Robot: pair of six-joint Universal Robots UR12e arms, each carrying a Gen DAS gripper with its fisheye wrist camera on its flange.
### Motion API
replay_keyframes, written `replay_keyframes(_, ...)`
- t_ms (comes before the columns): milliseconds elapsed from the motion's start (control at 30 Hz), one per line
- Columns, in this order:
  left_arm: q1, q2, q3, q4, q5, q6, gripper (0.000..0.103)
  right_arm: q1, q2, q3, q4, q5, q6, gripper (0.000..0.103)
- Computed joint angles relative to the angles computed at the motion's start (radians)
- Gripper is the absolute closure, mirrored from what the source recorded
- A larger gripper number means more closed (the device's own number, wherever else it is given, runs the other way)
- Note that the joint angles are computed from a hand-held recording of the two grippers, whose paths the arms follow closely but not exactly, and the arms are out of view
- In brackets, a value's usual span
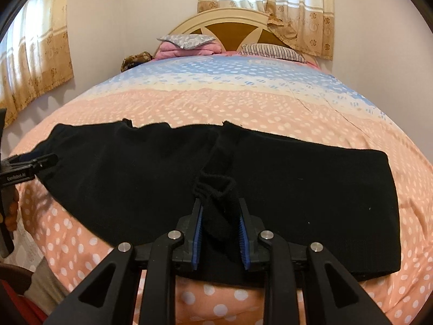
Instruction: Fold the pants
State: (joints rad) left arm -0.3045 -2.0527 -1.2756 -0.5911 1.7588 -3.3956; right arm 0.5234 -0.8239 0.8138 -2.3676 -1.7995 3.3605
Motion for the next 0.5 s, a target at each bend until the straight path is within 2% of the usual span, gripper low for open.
replay_keyframes(67,0.0,0.001,-0.002,-0.001,-0.001,-0.001,0.006,0.002,0.003,-0.013,0.0,-0.001,-0.005,0.087)
replay_keyframes(133,0.0,0.001,-0.002,-0.001,-0.001,0.0,0.006,0.005,0.001,-0.014,-0.042,0.002,-0.02,0.087)
replay_keyframes(233,0.0,0.001,-0.003,0.002,-0.005,0.001,0.006,0.009,0.004,-0.023,-0.108,0.051,-0.053,0.087)
replay_keyframes(333,-0.002,0.001,-0.002,0.001,-0.005,0.007,0.006,0.018,0.025,-0.051,-0.084,0.08,-0.096,0.087)
replay_keyframes(433,-0.001,0.002,-0.001,0.001,-0.001,0.009,0.006,0.016,0.046,-0.066,0.007,0.134,-0.099,0.083)
replay_keyframes(500,0.0,0.003,-0.001,0.004,-0.005,0.008,0.006,0.022,0.036,-0.037,-0.032,0.12,-0.124,0.077)
